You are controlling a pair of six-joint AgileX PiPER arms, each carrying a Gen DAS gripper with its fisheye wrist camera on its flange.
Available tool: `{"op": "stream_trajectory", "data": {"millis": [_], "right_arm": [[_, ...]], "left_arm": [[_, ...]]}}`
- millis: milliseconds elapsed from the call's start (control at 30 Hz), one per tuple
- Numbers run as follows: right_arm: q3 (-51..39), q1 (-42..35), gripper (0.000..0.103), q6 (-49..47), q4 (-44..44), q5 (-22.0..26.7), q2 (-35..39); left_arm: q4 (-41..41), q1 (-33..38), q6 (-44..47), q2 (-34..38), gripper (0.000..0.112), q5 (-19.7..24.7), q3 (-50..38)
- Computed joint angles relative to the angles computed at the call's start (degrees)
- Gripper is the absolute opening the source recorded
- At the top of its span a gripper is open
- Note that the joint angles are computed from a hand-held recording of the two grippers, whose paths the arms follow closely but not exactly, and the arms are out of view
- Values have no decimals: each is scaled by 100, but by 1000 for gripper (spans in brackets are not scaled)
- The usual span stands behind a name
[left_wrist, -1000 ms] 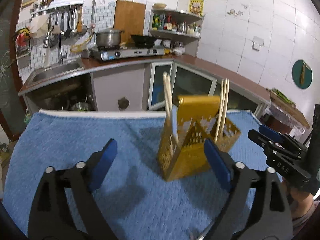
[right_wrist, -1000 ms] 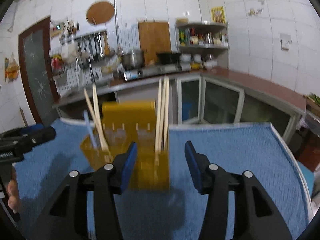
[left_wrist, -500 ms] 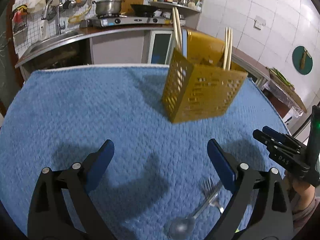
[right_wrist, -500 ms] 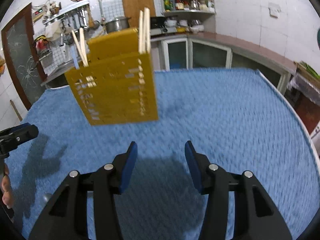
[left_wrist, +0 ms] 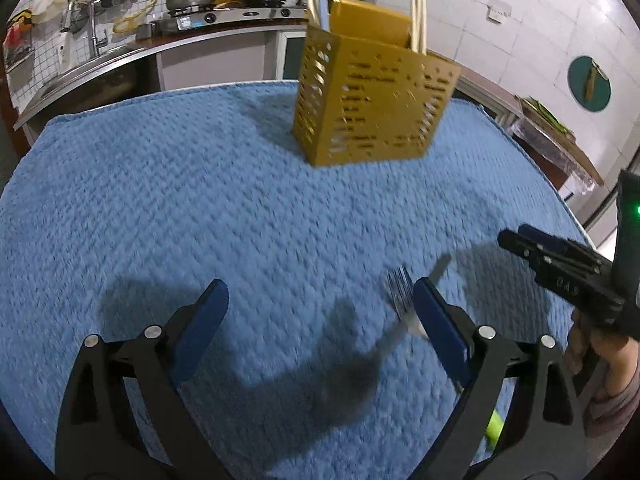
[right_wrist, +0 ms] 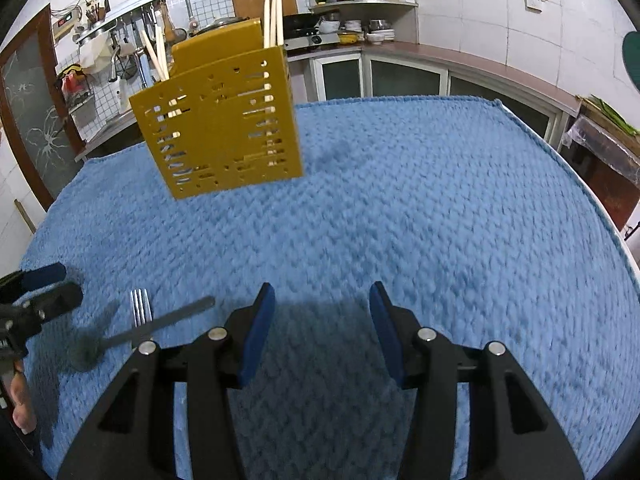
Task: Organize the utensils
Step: 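Lower the left tool to the dark spoon while the right tool approaches the green fork, then grasp the dark spoon with the left tool while the right tool grasps the green-handled fork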
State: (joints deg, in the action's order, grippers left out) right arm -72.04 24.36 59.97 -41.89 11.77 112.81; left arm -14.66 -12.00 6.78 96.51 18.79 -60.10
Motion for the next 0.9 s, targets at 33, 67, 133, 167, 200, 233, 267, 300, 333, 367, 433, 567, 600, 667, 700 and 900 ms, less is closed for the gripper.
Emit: {"op": "stream_trajectory", "data": {"millis": [33, 67, 133, 167, 200, 233, 267, 300, 333, 367, 433, 567, 600, 667, 700, 900], "right_arm": [[41, -2, 49, 69, -54, -6, -20], [96, -1, 49, 211, -173, -15, -35], [161, -9, 49, 341, -269, -25, -62], [212, -8, 49, 444, -356, -46, -86], [231, -13, 49, 476, -392, -46, -97], [230, -10, 49, 478, -396, -28, -101], [243, -5, 49, 511, -422, -22, -107], [238, -4, 49, 479, -385, -11, -110], [228, -4, 49, 436, -337, 4, -115], [228, -6, 49, 437, -328, 9, -116], [210, -4, 49, 338, -221, 43, -108], [175, 38, 49, 37, 71, 81, -89], [148, 70, 49, -57, 160, 108, -76], [84, 147, 49, -269, 362, 173, -51], [68, 173, 49, -406, 482, 183, -49], [-68, 503, 49, -1124, 1042, 337, -43]], "left_arm": [[-86, -13, 130, -35, 90, -5, 79], [-273, -10, 359, -56, 88, 13, 124], [-619, -31, 816, -91, 83, 103, 187], [-656, -66, 912, -98, 80, 136, 211], [-685, -132, 1024, -88, 79, 198, 223], [-755, -171, 1167, -60, 77, 235, 231], [-718, -237, 1196, -27, 74, 268, 226], [-526, -352, 1070, 20, 73, 265, 219], [-369, -430, 933, 42, 70, 253, 221], [-170, -522, 755, 95, 65, 260, 189], [173, -656, 426, 241, 52, 334, 69], [912, -740, -341, 435, 36, 400, -177], [989, -729, -458, 479, 32, 449, -255], [822, -590, -430, 576, 17, 607, -469], [637, -502, -328, 598, 15, 653, -515], [-76, 38, -5, 546, 6, 730, -456]]}}
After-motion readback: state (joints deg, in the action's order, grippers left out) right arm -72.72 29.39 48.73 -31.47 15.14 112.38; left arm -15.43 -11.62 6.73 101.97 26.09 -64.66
